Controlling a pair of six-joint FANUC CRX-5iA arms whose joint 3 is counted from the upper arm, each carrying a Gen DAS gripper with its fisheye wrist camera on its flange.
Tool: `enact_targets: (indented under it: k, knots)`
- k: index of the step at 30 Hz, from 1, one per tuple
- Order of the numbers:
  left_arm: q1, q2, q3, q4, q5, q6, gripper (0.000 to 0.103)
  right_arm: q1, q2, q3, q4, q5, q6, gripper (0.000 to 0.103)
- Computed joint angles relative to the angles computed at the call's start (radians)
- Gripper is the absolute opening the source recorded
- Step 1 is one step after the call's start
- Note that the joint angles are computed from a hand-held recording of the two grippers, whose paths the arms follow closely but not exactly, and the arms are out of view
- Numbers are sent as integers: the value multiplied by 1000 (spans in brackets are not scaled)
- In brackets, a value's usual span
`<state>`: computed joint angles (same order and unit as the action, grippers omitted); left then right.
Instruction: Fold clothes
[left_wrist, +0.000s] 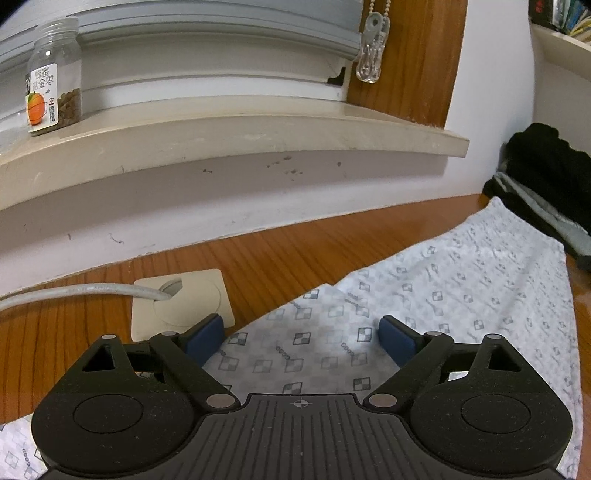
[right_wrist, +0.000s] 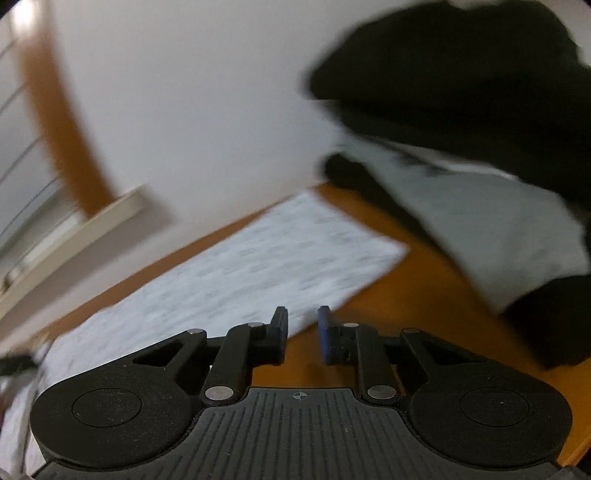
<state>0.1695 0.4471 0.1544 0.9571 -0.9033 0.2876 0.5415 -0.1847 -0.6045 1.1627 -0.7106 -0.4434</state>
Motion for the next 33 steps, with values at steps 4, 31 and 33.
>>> enact_targets:
  k: [4, 31, 33]
  knots:
    - [0, 0, 0, 0, 0, 0, 93, -42, 11, 3, -36, -11, -25, 16]
    - [-2, 0, 4, -14, 6, 5, 93, -105, 151, 192, -34, 72, 120, 13]
    - [-2, 0, 4, -14, 7, 4, 93, -86, 166, 225, 6, 115, 144, 13]
